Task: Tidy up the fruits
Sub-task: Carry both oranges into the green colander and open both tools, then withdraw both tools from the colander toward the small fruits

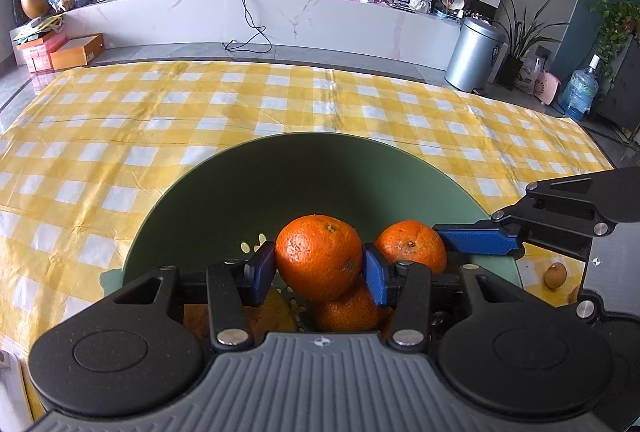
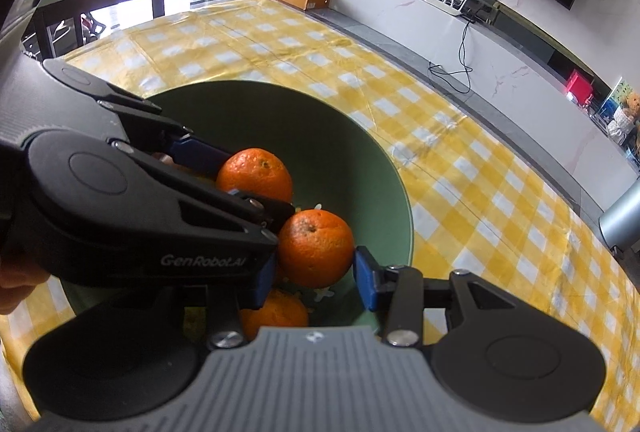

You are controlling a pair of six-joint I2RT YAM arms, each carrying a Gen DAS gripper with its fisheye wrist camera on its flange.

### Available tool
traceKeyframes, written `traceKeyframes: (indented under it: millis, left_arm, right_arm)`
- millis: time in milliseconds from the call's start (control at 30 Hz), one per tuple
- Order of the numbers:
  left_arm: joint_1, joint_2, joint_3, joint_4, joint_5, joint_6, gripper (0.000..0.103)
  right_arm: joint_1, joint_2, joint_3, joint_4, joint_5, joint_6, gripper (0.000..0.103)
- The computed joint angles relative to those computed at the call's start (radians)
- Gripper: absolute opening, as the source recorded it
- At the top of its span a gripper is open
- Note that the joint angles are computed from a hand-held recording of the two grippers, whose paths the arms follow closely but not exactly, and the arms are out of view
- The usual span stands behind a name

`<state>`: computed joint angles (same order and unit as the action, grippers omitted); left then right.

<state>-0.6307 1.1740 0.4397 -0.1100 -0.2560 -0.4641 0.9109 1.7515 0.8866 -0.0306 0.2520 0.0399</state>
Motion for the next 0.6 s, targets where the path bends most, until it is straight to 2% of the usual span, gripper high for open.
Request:
traceKeyframes:
  millis: [100,233,367,500,600]
  left_arm:
    - [0.000,-0.009,-0.004,0.001,0.000,-0.010,0.058]
    - [0.017,-0.036,-0.016,0.005,0.019,-0.022,0.061]
    - [0.007,-0.076,-0.030,0.010,-0.007,-0.025,0.071]
    - [-0.006,-0.122,-0.036,-0.003,-0.020,-0.032,0.076]
    - [-0.046,-0.170,-0.043,-0.033,-0.070,-0.050,0.078]
  right_arm:
    - [-0.002,-0.003,0.005,-0.011,-0.002,0.010,0.041]
    - [-0.010,-0.023,0.000,-0.016,-0.022,0.032,0.050]
    - [-0.003,-0.043,-0.006,-0.022,-0.011,0.035,0.052]
    - [0.006,-0.077,-0.023,-0.018,0.004,0.039,0.060]
    - [0.017,-0.112,-0.049,-0.007,0.029,0.045,0.063]
